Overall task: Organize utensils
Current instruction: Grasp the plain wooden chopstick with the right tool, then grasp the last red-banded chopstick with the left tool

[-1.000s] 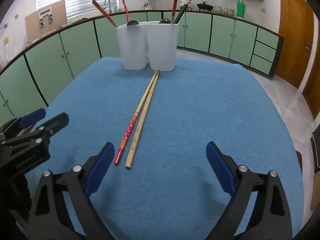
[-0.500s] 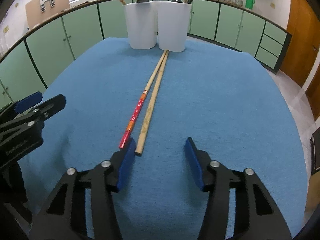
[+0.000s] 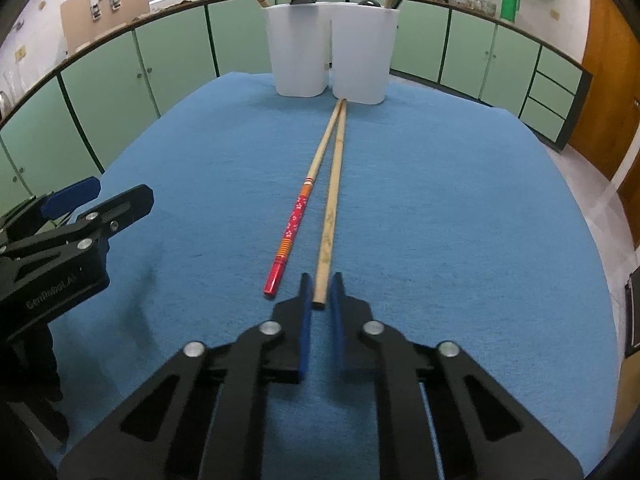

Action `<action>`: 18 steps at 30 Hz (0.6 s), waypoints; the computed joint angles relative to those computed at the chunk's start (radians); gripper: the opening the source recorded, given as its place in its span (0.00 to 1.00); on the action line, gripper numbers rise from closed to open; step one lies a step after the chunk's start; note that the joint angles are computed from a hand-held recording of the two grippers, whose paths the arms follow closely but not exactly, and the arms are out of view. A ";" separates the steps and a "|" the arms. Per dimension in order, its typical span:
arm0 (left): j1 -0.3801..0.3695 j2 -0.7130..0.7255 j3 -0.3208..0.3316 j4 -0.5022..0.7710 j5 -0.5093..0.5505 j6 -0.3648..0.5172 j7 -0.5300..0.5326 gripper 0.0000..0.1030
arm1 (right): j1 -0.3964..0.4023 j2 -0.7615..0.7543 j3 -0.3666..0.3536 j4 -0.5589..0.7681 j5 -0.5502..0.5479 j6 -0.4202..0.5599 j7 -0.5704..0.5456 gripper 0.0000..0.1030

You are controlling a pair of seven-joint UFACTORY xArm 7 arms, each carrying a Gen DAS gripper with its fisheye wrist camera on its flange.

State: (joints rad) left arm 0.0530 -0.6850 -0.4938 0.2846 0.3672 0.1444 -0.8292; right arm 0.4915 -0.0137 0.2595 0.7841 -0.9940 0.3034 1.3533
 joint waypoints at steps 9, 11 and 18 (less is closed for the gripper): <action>-0.018 0.027 -0.013 0.019 0.001 -0.004 -0.009 0.73 | -0.053 -0.054 -0.001 -0.064 0.026 -0.051 -0.005 0.06; -0.024 0.036 -0.021 0.026 0.000 -0.009 -0.016 0.73 | -0.066 -0.056 0.003 -0.064 0.022 -0.049 0.002 0.06; -0.058 0.078 -0.042 0.052 -0.015 -0.034 -0.041 0.73 | -0.125 -0.100 0.014 -0.105 -0.019 -0.038 0.057 0.06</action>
State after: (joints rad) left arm -0.0055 -0.6071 -0.5358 0.3364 0.3522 0.1104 -0.8697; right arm 0.3665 -0.1134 0.2732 0.6788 -1.0131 0.2652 1.4107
